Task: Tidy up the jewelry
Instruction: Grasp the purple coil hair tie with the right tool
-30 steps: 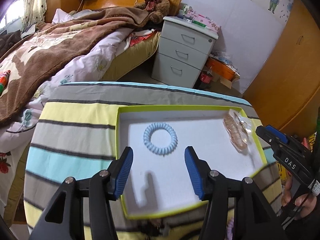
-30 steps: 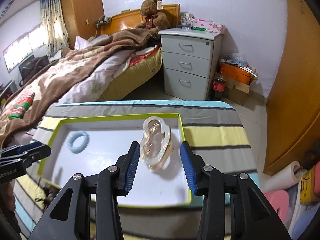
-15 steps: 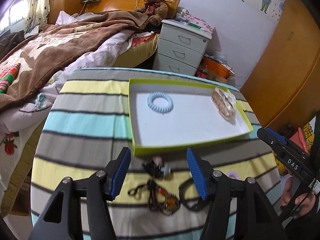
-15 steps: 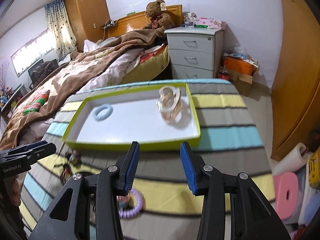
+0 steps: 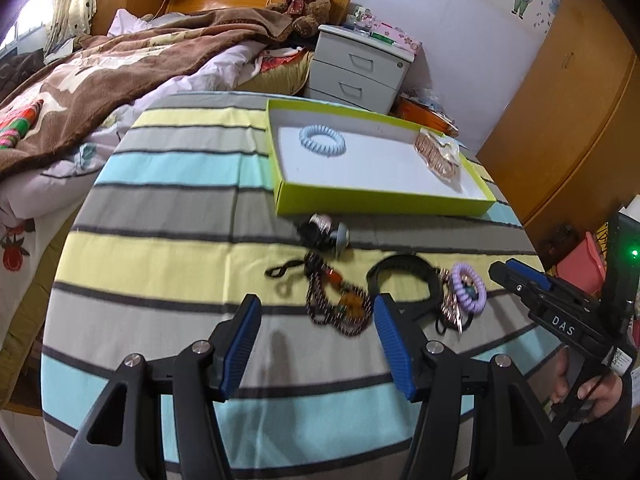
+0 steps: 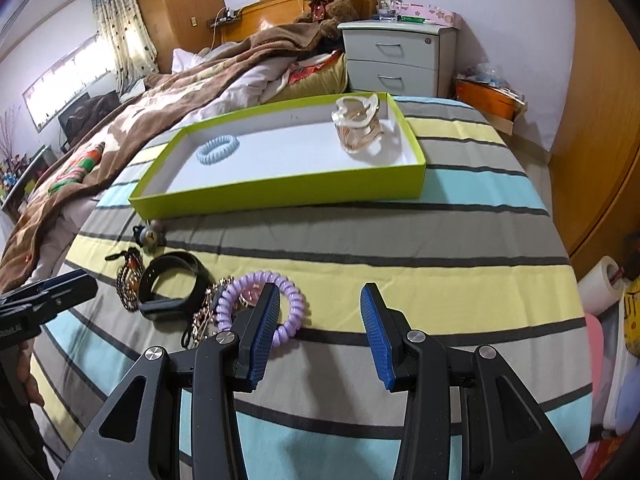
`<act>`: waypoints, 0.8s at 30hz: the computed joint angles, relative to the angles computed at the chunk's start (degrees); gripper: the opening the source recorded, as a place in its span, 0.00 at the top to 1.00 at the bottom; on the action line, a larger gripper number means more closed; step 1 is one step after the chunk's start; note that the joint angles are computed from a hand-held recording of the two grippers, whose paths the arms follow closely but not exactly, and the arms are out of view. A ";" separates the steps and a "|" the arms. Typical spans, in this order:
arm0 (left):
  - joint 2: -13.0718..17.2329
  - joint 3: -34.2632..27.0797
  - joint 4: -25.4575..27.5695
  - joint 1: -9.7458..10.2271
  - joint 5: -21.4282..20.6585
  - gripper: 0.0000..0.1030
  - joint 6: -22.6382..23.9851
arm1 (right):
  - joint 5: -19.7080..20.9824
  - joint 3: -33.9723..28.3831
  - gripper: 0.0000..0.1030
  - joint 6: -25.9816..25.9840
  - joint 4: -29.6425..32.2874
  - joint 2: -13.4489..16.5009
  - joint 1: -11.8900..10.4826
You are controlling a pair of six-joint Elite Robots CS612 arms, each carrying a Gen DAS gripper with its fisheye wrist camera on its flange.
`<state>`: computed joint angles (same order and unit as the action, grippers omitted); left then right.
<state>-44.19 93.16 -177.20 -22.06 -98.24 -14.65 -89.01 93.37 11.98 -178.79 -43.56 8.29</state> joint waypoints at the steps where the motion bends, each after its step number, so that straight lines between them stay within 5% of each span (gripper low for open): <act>1: 0.02 0.20 -0.33 0.18 -0.40 0.41 -0.42 | -0.11 -0.09 0.58 0.05 0.46 0.02 0.07; 24: 0.06 1.33 -0.26 1.63 -3.68 0.36 -3.06 | -5.66 -2.05 0.58 -4.09 5.90 0.66 1.79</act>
